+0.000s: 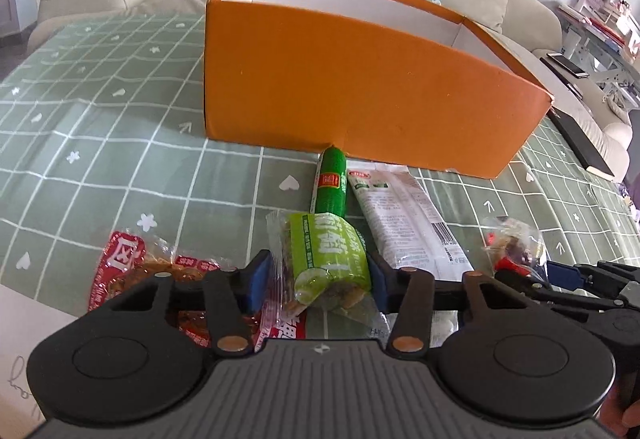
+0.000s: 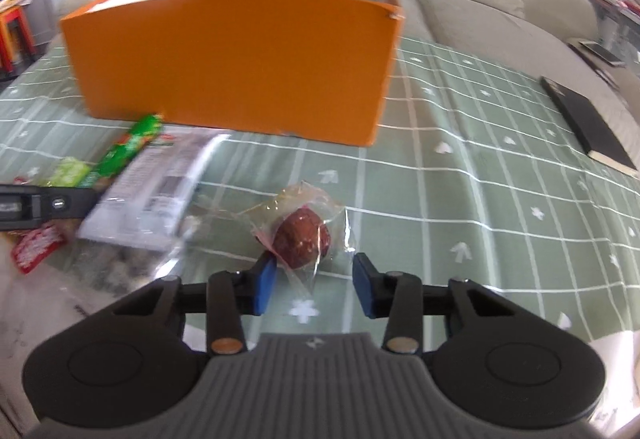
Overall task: Organize snacks
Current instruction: 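Move the left tool to the green snack bag while the right tool reaches the brown cake packet, then grasp the green snack bag with the left tool while the right tool grasps the cake packet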
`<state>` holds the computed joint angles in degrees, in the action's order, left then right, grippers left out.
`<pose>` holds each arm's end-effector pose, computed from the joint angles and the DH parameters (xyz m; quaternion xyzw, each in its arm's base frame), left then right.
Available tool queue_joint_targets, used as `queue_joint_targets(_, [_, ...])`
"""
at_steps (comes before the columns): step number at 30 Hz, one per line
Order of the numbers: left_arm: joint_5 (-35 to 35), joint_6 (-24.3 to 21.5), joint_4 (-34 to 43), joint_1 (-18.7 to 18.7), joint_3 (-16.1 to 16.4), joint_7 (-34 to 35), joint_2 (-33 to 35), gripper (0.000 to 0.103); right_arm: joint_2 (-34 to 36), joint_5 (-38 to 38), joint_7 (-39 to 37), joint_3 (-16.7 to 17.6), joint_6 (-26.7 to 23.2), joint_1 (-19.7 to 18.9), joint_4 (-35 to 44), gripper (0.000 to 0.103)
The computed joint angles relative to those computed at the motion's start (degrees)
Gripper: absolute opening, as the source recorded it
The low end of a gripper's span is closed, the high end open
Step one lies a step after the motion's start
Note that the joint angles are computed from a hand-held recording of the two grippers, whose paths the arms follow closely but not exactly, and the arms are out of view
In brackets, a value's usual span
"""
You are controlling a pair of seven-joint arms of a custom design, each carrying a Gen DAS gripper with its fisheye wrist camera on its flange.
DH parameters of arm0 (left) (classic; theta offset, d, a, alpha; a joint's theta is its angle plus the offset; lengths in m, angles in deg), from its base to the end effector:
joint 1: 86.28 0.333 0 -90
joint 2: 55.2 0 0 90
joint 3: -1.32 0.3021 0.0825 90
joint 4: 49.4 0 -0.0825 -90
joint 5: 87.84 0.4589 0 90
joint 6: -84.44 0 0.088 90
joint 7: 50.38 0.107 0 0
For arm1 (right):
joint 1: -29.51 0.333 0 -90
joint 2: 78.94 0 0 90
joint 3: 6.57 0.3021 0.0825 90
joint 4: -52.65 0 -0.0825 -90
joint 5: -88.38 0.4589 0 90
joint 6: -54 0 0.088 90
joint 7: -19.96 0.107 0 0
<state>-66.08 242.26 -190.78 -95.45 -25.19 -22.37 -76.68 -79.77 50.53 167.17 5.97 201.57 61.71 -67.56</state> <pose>0.4320 -0.3303 0.4307 -0.7024 0.6196 -0.2993 0.1822 0.4506 0.4615 0.4269 -0.7485 0.5751 -0.2116 0.2533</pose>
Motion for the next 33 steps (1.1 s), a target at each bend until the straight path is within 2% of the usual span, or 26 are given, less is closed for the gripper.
queue_joint_targets(4, [1.52, -0.01, -0.25, 0.78, -0.89, -1.4, -1.08, 0.05, -0.19, 0.97, -3.84, 0.14, 3.51, 0.21, -0.51, 0.039])
queue_joint_targets(8, [0.75, -0.11, -0.66, 0.26, -0.41, -0.95, -1.89, 0.049, -0.04, 1.34, -4.98, 0.27, 3.38, 0.42, -0.31, 0.043])
queue_joint_targets(11, [0.93, 0.14, -0.89, 0.68, -0.88, -1.05, -2.4, 0.049, -0.07, -2.08, -2.22, 0.39, 2.35, 0.5, 0.1, 0.058])
queue_joint_targets(13, [0.71, -0.01, -0.79, 0.74, -0.96, -0.92, -2.26, 0.049, 0.1, -6.26, -0.35, 0.53, 1.53, 0.58, 0.58, 0.062])
queue_joint_targets(18, [0.33, -0.16, -0.67, 0.59, -0.92, -0.51, -2.09, 0.049, 1.84, -15.19, -0.39, 0.54, 1.85, 1.32, 1.97, 0.061])
queue_joint_targets(22, [0.71, -0.18, -0.82, 0.83, -1.19, -0.57, -2.33, 0.049, 3.26, -14.58, -3.46, 0.18, 1.75, 1.99, 2.96, 0.048])
queue_joint_targets(33, [1.74, -0.91, -1.39, 0.96, -1.85, -0.9, -4.12, 0.048, 2.18, -11.85, -1.79, -0.31, 1.07, 2.18, 2.32, 0.041])
